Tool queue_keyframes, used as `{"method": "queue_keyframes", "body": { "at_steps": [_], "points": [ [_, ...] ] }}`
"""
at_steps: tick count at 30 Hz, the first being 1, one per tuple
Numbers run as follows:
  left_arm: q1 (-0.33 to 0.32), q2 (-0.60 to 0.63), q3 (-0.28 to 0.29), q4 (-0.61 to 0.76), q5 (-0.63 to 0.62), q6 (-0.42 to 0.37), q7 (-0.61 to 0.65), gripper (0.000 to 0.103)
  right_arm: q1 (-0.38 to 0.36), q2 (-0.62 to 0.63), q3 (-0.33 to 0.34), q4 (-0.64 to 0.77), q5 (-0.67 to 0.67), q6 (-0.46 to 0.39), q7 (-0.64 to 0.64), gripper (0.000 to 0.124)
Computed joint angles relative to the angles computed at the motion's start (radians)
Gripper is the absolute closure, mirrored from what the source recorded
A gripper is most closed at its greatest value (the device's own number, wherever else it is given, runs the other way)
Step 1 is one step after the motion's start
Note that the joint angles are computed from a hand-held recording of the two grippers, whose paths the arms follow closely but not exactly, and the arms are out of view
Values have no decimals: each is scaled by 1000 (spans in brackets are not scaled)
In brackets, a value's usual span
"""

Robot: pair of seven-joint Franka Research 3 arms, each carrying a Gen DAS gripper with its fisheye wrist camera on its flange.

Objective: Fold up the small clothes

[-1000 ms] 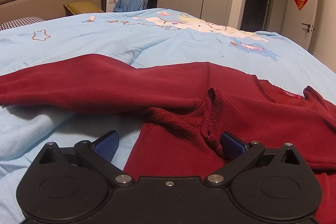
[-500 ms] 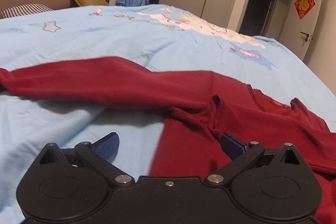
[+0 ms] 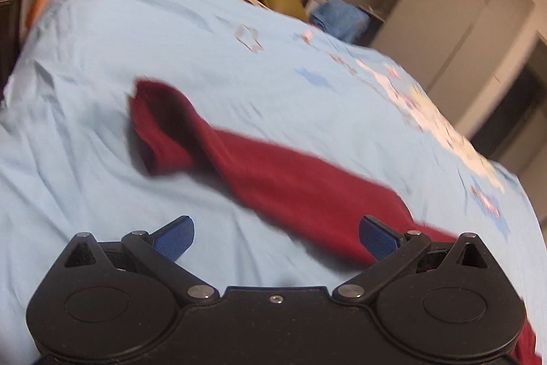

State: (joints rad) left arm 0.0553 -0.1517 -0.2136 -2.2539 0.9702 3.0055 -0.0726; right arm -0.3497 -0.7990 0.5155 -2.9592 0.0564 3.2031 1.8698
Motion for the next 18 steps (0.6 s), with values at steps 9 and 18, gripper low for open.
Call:
{"method": "queue_keyframes", "body": {
  "at_steps": [9,18],
  "points": [
    [50,99,89,70,-160,126,-11,5,21,47,74,41,-32,-41,43,21],
    [-9,174,117,167,-360,-29,138,59,17,60,66,47,-77,-55,89,21]
  ]
}}
